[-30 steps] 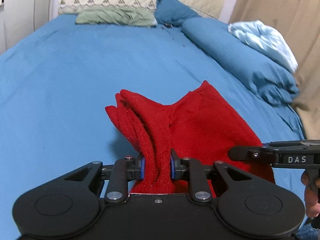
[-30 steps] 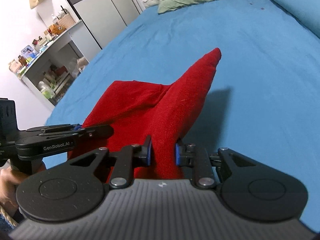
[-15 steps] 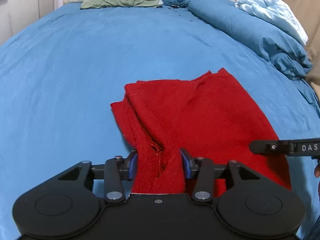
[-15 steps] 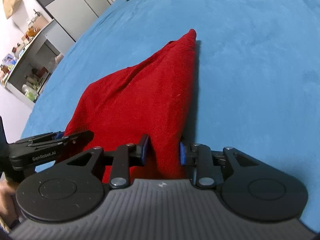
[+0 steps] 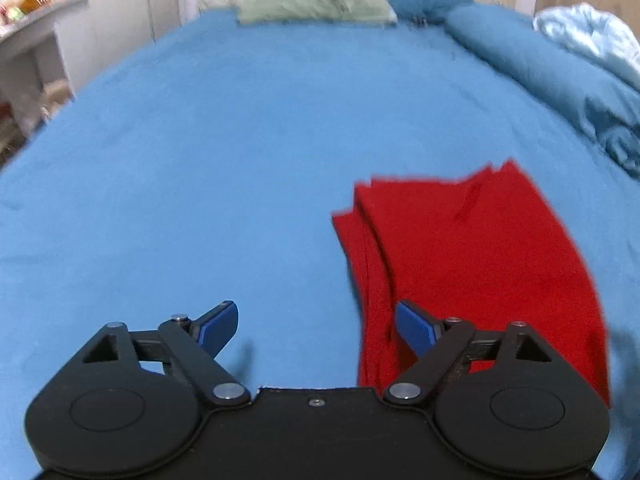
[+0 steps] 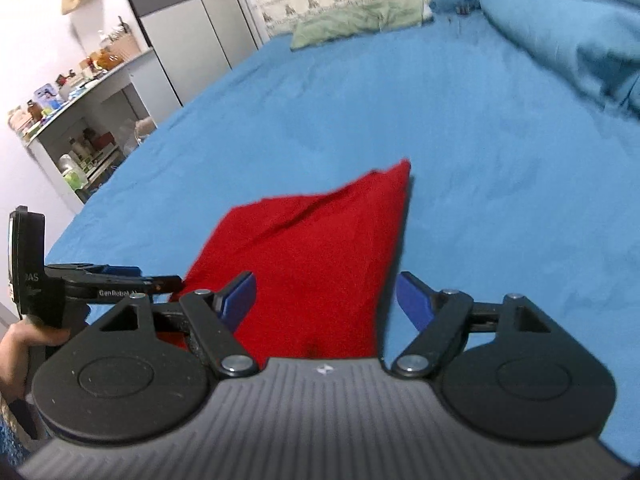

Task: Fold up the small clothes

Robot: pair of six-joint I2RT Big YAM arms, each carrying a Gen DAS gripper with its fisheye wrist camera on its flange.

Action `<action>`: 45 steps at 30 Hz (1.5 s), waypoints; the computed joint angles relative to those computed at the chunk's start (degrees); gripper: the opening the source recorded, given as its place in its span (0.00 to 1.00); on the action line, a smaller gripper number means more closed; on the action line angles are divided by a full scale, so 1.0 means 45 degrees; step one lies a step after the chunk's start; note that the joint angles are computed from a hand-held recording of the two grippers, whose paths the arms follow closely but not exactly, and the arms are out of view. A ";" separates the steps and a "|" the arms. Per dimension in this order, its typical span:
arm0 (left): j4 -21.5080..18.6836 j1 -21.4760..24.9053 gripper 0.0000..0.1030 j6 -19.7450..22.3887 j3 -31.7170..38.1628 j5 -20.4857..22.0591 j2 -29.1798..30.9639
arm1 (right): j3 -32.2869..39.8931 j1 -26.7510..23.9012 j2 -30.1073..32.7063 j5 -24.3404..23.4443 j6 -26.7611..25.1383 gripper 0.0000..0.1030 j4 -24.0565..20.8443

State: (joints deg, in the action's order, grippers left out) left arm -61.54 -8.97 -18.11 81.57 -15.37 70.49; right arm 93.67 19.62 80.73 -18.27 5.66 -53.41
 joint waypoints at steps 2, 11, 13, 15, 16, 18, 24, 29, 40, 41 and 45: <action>-0.0274 -0.0440 0.87 -0.0144 0.0339 -0.0574 -0.0643 | 0.0054 0.0066 -0.0551 0.0353 -0.0086 0.94 -0.0246; -0.3479 -0.4096 1.00 -0.1837 0.2741 -0.4529 -0.2302 | 0.0705 0.1381 -0.2861 0.3830 0.0621 1.00 -0.2107; -0.4568 -0.4673 1.00 -0.2607 0.3117 -0.4902 -0.2183 | 0.0992 0.1770 -0.3007 0.4630 0.0841 1.00 -0.3003; -0.5179 -0.5131 1.00 -0.3158 0.3089 -0.5032 -0.2244 | 0.1097 0.2085 -0.3193 0.5143 0.1146 1.00 -0.3760; -0.5466 -0.5417 1.00 -0.3441 0.2985 -0.5140 -0.2310 | 0.1050 0.2250 -0.3309 0.5324 0.1310 1.00 -0.3971; -0.6075 -0.5992 1.00 -0.4048 0.2808 -0.5531 -0.2359 | 0.0860 0.2613 -0.3505 0.5851 0.1567 1.00 -0.4267; -0.7251 -0.7439 1.00 -0.5485 0.2349 -0.6355 -0.2485 | -0.0083 0.3476 -0.4122 0.7325 0.1693 1.00 -0.4790; -0.6998 -0.7937 1.00 -0.5930 0.1997 -0.6550 -0.2754 | -0.0778 0.3562 -0.4491 0.7456 0.2120 1.00 -0.4970; -0.6797 -0.8036 1.00 -0.5788 0.1913 -0.6565 -0.2687 | -0.1108 0.3640 -0.4792 0.7768 0.2406 1.00 -0.5147; -0.6808 -0.8046 1.00 -0.5812 0.1910 -0.6562 -0.2679 | -0.1101 0.3642 -0.4788 0.7756 0.2431 1.00 -0.5149; -0.6837 -0.8111 1.00 -0.5944 0.1908 -0.6607 -0.2664 | -0.1073 0.3558 -0.4764 0.7634 0.2405 1.00 -0.5142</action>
